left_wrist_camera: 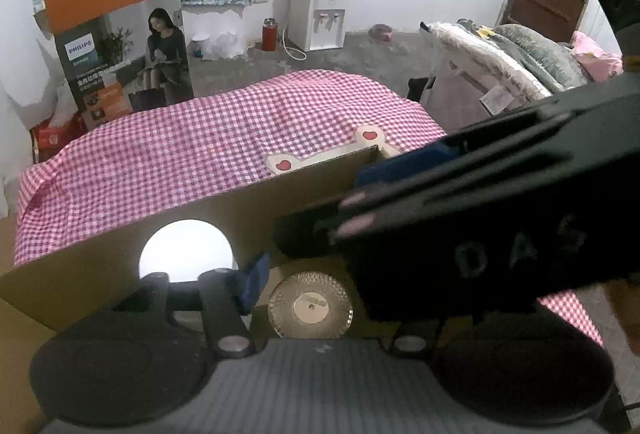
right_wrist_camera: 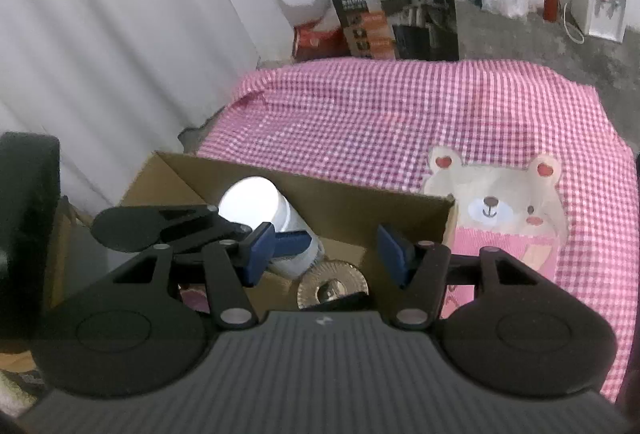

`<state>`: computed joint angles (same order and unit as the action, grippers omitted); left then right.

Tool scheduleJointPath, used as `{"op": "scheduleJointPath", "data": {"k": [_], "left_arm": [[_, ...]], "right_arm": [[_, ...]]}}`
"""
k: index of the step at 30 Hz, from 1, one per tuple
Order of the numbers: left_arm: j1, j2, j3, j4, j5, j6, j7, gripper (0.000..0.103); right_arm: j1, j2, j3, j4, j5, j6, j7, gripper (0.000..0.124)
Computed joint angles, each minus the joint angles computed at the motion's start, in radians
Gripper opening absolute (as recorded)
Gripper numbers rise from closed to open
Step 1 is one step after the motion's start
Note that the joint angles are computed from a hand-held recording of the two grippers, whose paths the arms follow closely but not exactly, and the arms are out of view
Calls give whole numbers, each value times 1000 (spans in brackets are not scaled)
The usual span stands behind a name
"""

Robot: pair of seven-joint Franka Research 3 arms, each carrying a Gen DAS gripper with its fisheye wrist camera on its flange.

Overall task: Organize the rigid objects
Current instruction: 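Lower the jar into the box and open the right tool, then withdraw the right tool and move it toward the green dropper bottle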

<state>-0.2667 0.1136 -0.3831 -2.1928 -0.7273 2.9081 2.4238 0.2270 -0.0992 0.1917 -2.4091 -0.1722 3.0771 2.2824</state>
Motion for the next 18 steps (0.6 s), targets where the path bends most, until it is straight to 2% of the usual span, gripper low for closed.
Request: {"op": "scheduleJointPath", "data": {"k": [4,8,12,14,16,18], "left_arm": [[1,-52,-1,-32,-101,-11,82,74],[-30,-137,44,-78,-252,-49,214,82],[-75,-256,120,-154,-379,-103,324,88],[-102,-326,165,-206,-436,-130,382,89],[-128,-399,208,-265,-466,-154,413,94],[-149,-476,246,-329,-475,-181,425,96]], "right_arm": [[-78,-47,69,-22,-122,12,129,61],[-204,-147,194,-76,-229,33,274,70],[-311,-306,328,-169,-207,82,357,82],[-335,-407,383,-226,-167,102,399,85],[-349,-502,439,-279,-121,111,439,98],[-351,-588,499,-320,-73,99,477,102]]}}
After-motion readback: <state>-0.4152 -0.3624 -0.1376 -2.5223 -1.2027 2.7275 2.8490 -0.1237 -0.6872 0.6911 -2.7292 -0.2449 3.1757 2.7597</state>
